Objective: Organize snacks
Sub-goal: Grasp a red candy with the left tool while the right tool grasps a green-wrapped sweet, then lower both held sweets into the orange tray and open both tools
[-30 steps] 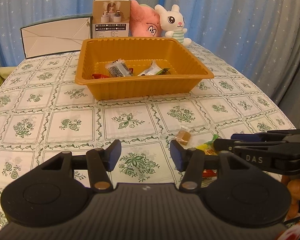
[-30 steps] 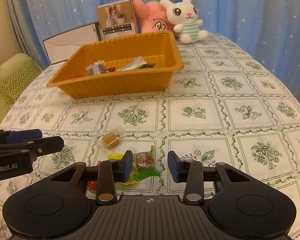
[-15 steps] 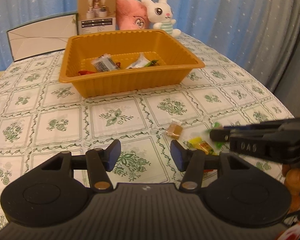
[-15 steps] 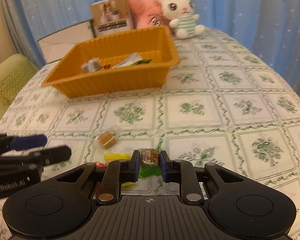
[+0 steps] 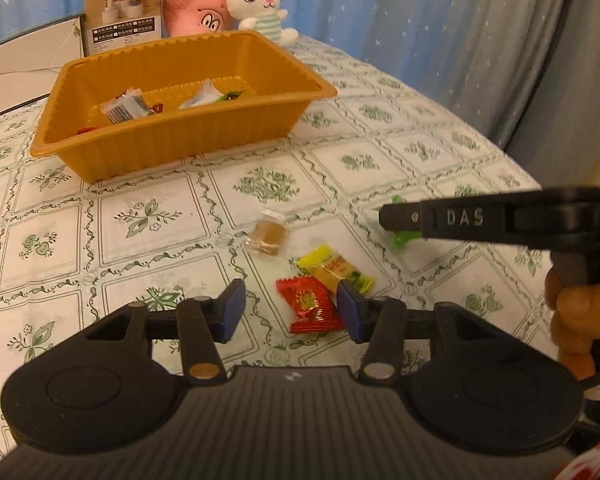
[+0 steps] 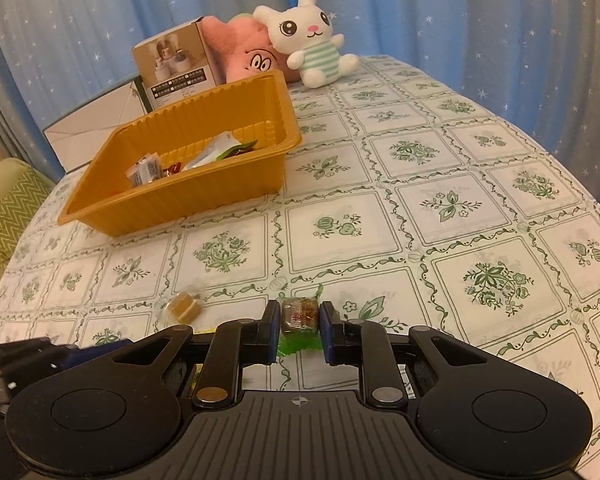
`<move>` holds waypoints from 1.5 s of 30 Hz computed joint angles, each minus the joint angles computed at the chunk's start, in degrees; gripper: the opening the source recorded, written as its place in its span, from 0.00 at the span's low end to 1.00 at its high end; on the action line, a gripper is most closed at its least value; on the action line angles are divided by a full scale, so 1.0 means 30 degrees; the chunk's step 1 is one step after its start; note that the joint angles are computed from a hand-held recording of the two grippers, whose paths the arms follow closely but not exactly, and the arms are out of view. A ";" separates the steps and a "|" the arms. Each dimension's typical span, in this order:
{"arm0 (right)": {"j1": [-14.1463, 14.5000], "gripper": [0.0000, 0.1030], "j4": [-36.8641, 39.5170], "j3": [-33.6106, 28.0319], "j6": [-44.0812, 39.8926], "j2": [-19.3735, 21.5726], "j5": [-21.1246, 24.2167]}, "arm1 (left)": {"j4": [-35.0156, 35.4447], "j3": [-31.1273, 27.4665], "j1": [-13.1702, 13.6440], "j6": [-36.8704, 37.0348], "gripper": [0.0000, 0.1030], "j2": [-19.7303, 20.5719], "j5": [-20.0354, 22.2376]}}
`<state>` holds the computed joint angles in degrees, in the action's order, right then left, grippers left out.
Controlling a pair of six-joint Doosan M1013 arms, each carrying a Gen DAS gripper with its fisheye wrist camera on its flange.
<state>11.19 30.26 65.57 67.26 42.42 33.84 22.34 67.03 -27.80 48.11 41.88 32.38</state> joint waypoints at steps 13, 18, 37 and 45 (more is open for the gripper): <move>-0.0007 0.20 0.0235 -0.0038 0.0093 0.0025 0.0142 | 0.0453 -0.0438 -0.0228 0.2232 0.27 0.0300 0.0834; 0.0000 0.21 0.0313 -0.0035 0.0005 0.0019 0.0161 | 0.0819 -0.0253 -0.0226 0.1301 0.26 0.0227 0.0469; 0.0086 0.21 0.1718 0.0058 -0.1733 -0.0132 0.0125 | 0.5136 0.0734 -0.0082 -0.4697 0.26 -0.0655 0.0160; 0.0183 0.20 0.3156 -0.0394 -0.3584 -0.0069 0.0079 | 0.7412 0.0744 0.0132 -0.6883 0.26 -0.0928 0.0329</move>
<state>11.74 39.73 64.39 56.51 42.21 34.07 44.57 69.26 -27.40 27.46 39.10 33.37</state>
